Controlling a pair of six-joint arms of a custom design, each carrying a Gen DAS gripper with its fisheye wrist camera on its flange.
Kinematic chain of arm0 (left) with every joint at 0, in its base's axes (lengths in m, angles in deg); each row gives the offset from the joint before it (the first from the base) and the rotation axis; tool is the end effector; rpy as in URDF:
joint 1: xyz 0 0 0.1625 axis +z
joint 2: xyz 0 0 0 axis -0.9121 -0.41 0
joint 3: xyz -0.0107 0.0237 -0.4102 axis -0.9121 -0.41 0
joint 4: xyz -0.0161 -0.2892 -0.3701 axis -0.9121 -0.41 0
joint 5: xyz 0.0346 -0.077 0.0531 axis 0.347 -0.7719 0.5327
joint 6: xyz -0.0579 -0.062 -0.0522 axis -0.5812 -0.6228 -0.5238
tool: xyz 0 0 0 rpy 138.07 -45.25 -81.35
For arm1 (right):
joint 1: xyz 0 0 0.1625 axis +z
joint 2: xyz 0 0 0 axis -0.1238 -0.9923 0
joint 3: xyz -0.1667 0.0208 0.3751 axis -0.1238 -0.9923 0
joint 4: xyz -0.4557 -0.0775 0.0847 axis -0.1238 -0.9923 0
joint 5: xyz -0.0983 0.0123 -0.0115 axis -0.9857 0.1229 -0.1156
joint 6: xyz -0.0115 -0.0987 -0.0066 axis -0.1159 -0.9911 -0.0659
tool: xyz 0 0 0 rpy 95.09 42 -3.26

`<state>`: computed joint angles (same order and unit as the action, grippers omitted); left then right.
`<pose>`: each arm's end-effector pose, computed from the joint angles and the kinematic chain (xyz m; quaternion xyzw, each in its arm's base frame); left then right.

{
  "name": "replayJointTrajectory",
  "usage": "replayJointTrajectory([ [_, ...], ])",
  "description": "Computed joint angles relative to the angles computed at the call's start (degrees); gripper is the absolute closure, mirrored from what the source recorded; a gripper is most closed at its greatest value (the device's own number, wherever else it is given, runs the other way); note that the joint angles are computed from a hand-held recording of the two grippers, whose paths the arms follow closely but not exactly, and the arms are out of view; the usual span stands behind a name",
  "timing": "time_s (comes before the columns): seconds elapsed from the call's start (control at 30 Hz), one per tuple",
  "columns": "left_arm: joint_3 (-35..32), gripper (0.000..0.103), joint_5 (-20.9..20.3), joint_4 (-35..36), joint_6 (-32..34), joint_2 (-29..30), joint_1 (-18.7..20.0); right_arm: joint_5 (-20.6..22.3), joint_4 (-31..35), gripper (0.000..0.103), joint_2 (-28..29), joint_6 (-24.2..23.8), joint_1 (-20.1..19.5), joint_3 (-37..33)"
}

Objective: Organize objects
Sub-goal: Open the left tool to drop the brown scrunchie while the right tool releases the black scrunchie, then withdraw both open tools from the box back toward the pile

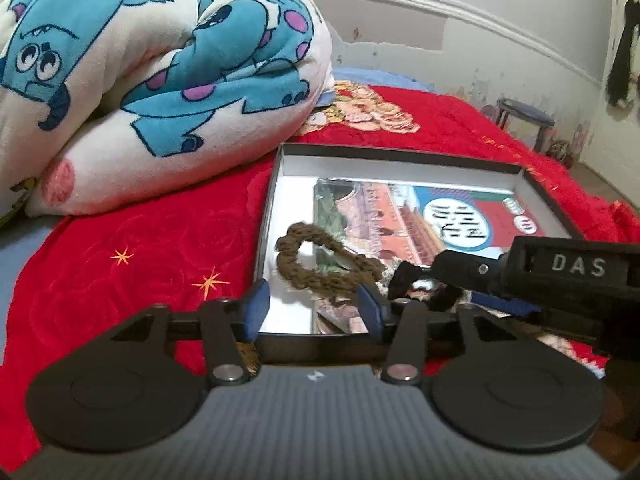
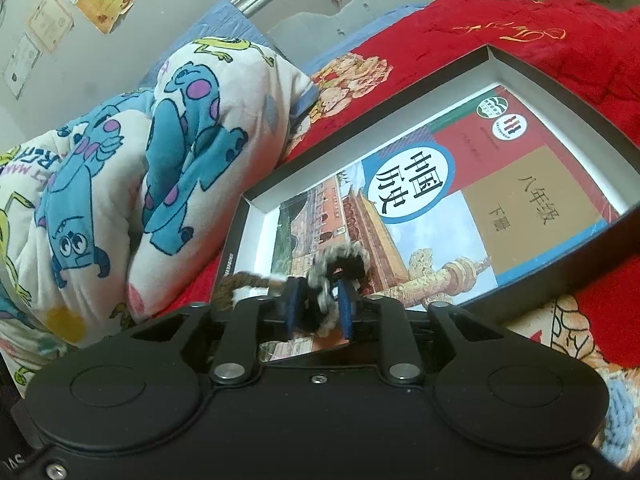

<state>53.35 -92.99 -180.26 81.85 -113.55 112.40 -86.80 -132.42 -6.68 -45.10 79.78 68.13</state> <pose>-0.3322 -0.6290 -0.0813 0.3463 0.8600 -0.3080 0.2133 -0.0353 -0.5568 0.2530 -0.1020 -0.8403 0.5225 0.1023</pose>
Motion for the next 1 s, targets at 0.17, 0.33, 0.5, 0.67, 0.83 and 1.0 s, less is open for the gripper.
replayJointTrajectory([
  [0.17,3.74,0.026,-0.79,-1.0,0.11,-3.31,-0.66,2.58,-3.43,0.052,-2.01,-0.04,-0.45,3.3],
  [0.33,8.9,0.022,-1.48,-3.4,-0.08,-8.09,-1.68,3.11,-5.74,0.042,-4.93,-2.17,0.82,7.07],
  [0.5,14.07,0.019,-1.81,-7.83,0.58,-12.47,-2.97,4.38,-8.19,0.028,-8.87,-1.76,2.12,11.33],
  [0.67,18.29,0.019,-3.6,-10.39,-1.72,-16.22,-3.86,1.53,-7.11,0.023,-13.81,-0.4,4.5,14.44],
  [0.83,20.37,0.012,-4.45,-13.67,-1.7,-17.11,-5.27,-7.03,-4.58,0.022,-18.28,-7.31,9.41,15.66],
  [1.0,21.33,0.009,-4.61,-14.81,-0.89,-16.85,-6.36,-12.7,-5.25,0.016,-21.67,-8.88,12.78,16.95],
])
